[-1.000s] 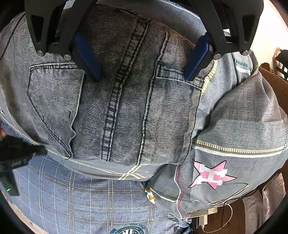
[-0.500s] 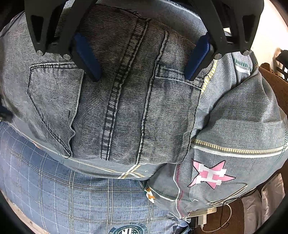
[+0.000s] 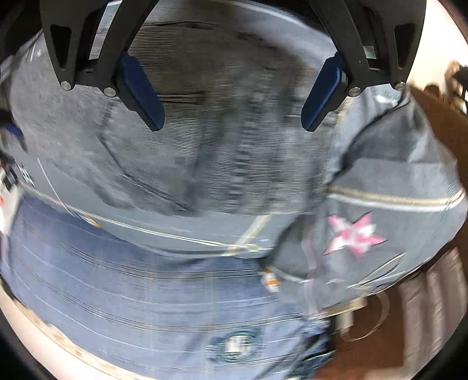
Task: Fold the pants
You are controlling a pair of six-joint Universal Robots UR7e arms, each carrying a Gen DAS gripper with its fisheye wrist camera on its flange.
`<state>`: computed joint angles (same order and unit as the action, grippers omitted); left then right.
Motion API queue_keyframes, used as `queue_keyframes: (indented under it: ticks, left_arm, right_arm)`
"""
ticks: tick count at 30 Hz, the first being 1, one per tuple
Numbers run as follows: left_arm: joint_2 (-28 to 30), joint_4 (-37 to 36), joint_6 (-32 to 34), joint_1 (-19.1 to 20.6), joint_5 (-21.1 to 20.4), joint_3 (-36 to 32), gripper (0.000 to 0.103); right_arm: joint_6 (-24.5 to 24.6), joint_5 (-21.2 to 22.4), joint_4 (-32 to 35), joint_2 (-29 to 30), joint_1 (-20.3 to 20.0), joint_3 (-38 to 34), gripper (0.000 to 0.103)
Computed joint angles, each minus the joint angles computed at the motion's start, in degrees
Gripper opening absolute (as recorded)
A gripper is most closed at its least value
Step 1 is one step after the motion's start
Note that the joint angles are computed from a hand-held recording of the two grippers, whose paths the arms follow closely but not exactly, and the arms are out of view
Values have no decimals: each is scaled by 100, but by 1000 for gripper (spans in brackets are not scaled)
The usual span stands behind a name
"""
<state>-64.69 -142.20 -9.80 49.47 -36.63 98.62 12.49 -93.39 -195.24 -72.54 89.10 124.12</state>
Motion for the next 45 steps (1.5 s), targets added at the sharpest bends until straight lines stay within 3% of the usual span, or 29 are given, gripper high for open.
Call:
queue_keyframes:
  ticks: [1, 3, 4, 6, 8, 10, 12, 16, 18, 21, 23, 24, 28, 29, 32, 35, 40, 42, 45]
  left_arm:
    - [71, 217, -12, -5, -12, -53, 95]
    - [171, 393, -54, 13, -30, -86, 95]
    - [182, 421, -110, 12, -29, -66, 95]
    - [205, 514, -243, 43, -90, -56, 95]
    - [237, 688, -355, 54, -110, -89, 95]
    - [233, 724, -356, 5, -77, -99, 95]
    - [211, 474, -238, -107, -95, -39, 95]
    - [361, 235, 82, -315, -463, -102, 95]
    - [551, 192, 254, -408, -849, -220, 95]
    - [869, 224, 303, -510, -1322, -438, 95]
    - [1114, 256, 303, -575, -1642, -603, 95]
    - [1251, 283, 291, -616, -1758, -691, 95]
    - [1585, 492, 138, -728, -2170, -934, 95]
    - [1658, 417, 144, -772, -2179, -941, 95]
    - [1871, 503, 67, -818, -2122, -1060, 95]
    - [2069, 728, -20, -789, -2112, -1249, 95]
    - [2039, 768, -75, -797, -2061, -1184, 95]
    - [2069, 814, -62, -799, -1984, -1193, 95]
    - [2152, 946, -59, -807, -1785, -1231, 95]
  right_arm:
    - [-10, 357, -77, -61, -143, 50, 82]
    - [272, 481, 70, -248, -134, 105, 83]
    - [190, 630, -126, -283, -136, 174, 83]
    - [-170, 242, -645, -172, 41, 238, 83]
    - [-76, -201, -265, -132, -64, 182, 82]
    - [95, -43, -132, -365, -77, 273, 82]
    - [39, 41, -492, -605, 25, 543, 82]
    - [-9, -453, -1126, -886, 340, 1157, 82]
    - [232, -543, -1314, -1144, 265, 1594, 82]
    - [623, -460, -1916, -1467, -168, 2346, 82]
    - [905, -197, -1961, -1772, -587, 2736, 82]
    - [981, -25, -2050, -1770, -722, 2813, 82]
    - [1196, -60, -1827, -1957, -892, 2862, 82]
    - [1207, 116, -1951, -1956, -974, 2902, 82]
    - [1151, 107, -1798, -1972, -1042, 2849, 82]
    - [1166, 529, -1792, -1940, -1397, 2896, 83]
    - [1226, 437, -1802, -1931, -1387, 2837, 82]
    - [1231, 225, -1608, -1960, -1267, 2742, 81]
    - [1172, -489, -1206, -1931, -853, 2509, 72]
